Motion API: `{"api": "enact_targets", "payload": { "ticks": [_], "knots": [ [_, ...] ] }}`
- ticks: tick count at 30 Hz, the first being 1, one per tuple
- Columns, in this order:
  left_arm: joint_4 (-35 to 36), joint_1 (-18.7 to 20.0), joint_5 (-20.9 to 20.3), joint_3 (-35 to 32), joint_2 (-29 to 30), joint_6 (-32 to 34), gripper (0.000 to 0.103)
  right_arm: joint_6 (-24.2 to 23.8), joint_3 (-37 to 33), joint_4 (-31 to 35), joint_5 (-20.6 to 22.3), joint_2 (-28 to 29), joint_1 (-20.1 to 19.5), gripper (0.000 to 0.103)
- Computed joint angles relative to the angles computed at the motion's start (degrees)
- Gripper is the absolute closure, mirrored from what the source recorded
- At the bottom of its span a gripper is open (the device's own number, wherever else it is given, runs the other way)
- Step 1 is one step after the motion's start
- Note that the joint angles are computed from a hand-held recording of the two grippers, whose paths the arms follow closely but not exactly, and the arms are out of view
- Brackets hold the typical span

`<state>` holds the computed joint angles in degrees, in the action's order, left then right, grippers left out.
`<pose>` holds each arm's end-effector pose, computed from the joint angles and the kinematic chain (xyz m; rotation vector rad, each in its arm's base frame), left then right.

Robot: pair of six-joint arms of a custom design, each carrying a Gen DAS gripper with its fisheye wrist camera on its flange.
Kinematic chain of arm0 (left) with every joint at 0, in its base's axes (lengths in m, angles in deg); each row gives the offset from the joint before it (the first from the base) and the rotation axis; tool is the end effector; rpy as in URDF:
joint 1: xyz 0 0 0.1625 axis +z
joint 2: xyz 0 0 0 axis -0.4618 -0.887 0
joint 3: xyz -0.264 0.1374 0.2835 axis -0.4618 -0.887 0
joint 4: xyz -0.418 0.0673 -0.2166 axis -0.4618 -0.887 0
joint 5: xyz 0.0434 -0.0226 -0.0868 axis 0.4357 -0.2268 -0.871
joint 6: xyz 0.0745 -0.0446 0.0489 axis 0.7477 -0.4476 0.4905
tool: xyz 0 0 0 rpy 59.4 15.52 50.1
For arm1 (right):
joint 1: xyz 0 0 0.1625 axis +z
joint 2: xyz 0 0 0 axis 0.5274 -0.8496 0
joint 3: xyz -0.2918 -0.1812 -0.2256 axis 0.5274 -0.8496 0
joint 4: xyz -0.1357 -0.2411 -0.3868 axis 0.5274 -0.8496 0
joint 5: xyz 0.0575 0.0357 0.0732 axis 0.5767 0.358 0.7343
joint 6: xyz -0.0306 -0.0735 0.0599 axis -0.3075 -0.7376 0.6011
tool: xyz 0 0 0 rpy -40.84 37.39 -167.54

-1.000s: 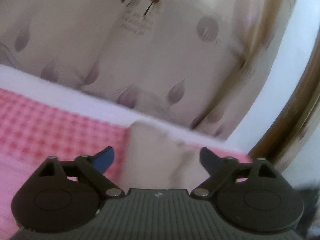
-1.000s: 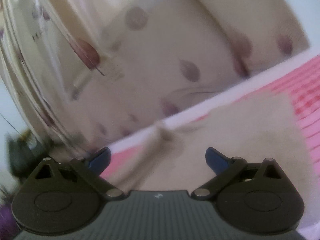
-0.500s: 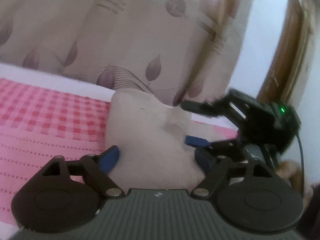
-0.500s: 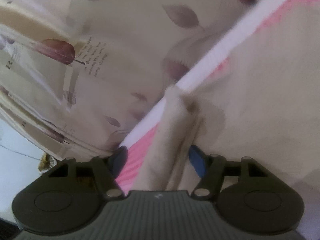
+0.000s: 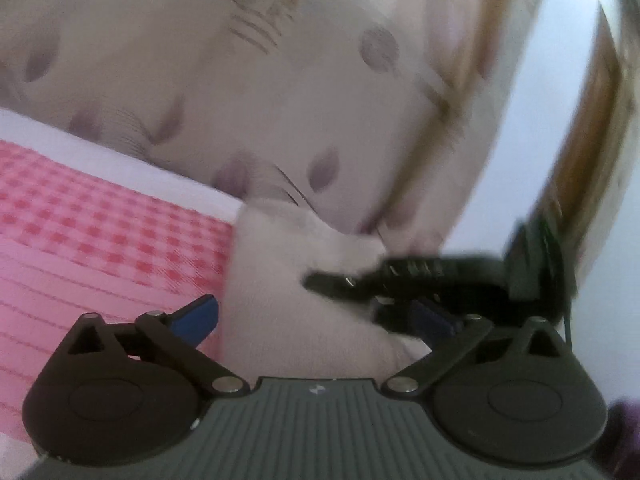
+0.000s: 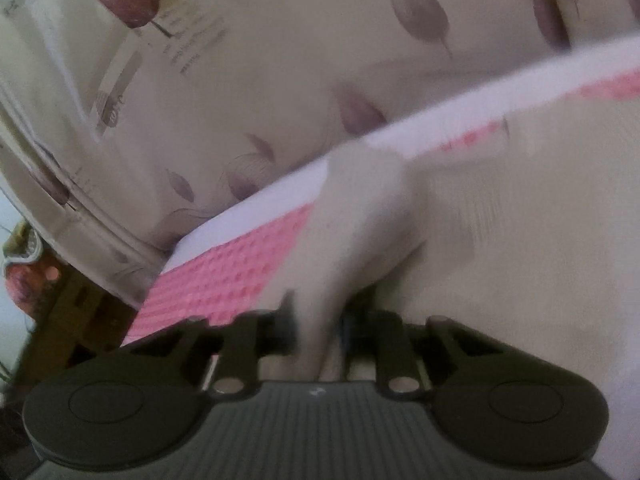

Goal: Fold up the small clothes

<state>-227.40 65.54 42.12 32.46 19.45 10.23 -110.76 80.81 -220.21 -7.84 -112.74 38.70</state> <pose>-0.3205 -0.5097 -0.0758 0.3868 2.4822 -1.6430 -0.0476 -0.6360 0.3234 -0.5867 2.8809 -0.8155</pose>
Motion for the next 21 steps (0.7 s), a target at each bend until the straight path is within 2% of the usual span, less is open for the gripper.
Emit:
{"api": "enact_targets", "payload": {
  "ticks": [4, 7, 9, 13, 21],
  "knots": [
    [-7.4, -0.3, 6.3, -0.1, 0.9, -3.8, 0.000, -2.1, -0.5, -0.3, 4.4, -1.0, -0.7, 0.087],
    [-4.0, 1.4, 4.7, 1.7, -0.8, -13.8, 0.000, -2.5, -2.5, -0.4, 5.0, -1.5, -1.3, 0.087],
    [-2.3, 1.6, 4.8, 1.7, -1.0, -15.4, 0.000, -2.1, -4.4, 0.1, 5.2, -1.8, -2.1, 0.087],
    [-0.5, 1.0, 5.7, 0.8, -0.6, -12.7, 0.000, -3.3, -7.9, 0.2, 4.6, -2.1, -3.6, 0.088],
    [1.9, -0.8, 7.6, -0.7, 0.7, -6.2, 0.000, -6.5, -13.5, 1.1, 0.4, -0.6, -6.7, 0.087]
  ]
}}
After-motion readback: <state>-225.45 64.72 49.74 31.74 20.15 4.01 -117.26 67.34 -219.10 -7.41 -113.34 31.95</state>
